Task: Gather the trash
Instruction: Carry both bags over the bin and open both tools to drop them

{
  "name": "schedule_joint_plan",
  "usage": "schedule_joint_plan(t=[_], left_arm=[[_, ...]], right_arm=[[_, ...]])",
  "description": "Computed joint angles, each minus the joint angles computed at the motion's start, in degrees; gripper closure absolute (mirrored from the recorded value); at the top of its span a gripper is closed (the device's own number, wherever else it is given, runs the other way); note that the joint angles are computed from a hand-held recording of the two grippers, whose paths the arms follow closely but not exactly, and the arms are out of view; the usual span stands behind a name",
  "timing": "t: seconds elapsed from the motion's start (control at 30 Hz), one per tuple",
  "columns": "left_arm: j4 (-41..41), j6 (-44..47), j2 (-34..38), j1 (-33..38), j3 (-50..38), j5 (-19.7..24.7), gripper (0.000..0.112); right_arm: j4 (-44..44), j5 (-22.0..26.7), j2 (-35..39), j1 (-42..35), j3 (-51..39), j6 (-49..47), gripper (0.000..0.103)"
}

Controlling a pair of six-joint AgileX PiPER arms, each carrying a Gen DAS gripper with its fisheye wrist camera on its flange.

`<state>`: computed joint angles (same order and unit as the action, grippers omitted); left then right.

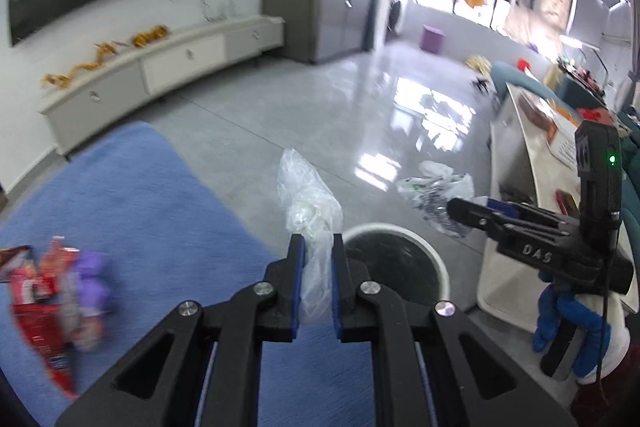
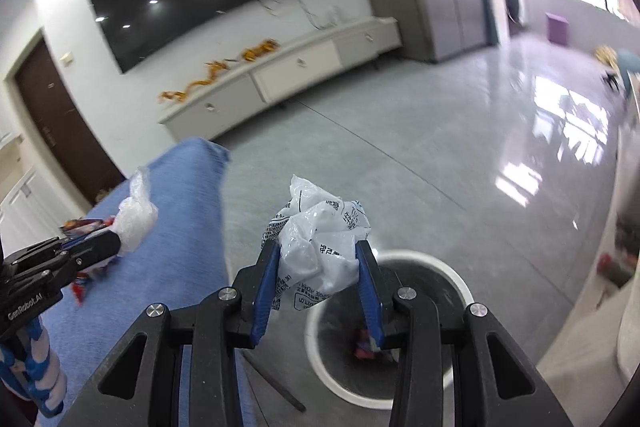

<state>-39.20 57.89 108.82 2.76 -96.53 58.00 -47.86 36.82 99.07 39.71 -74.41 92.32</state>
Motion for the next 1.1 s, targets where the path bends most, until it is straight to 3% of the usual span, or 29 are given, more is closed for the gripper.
schedule_joint_plan(t=[0.27, 0.4, 0.47, 0.53, 0.57, 0.87, 1.1], left_arm=[[5.33, -8.5, 7.59, -9.89, -5.44, 0.2, 0.099], [6.76, -11.41, 10.98, -12.0, -8.9, 1.28, 0.099], [7.59, -13.27, 12.34, -13.16, -10.78, 2.02, 0.085], [6.97, -13.34, 12.31, -13.59, -9.7, 0.7, 0.057], [6.73, -13.2, 12.26, -13.54, -9.45, 0.36, 0.054], [7.44, -13.75, 11.31, -13.33, -7.77, -1.33, 0.054], [9.74, -14.42, 5.68, -12.85, 0.1, -12.28, 0.054]], right_arm=[[4.42, -6.81, -0.2, -6.25, 7.71, 0.52, 0.065], [6.26, -7.76, 0.52, -7.5, 9.11, 0.44, 0.062], [7.61, -8.08, 1.48, -7.88, 9.05, -0.37, 0.058], [8.54, -7.26, 2.11, -7.9, 8.85, -0.94, 0.051], [8.57, -6.99, 2.23, -7.8, 8.83, -0.82, 0.05], [9.46, -4.96, 2.88, -7.17, 7.6, -1.29, 0.047], [8.65, -2.58, 3.06, -5.84, 5.69, -1.36, 0.046]])
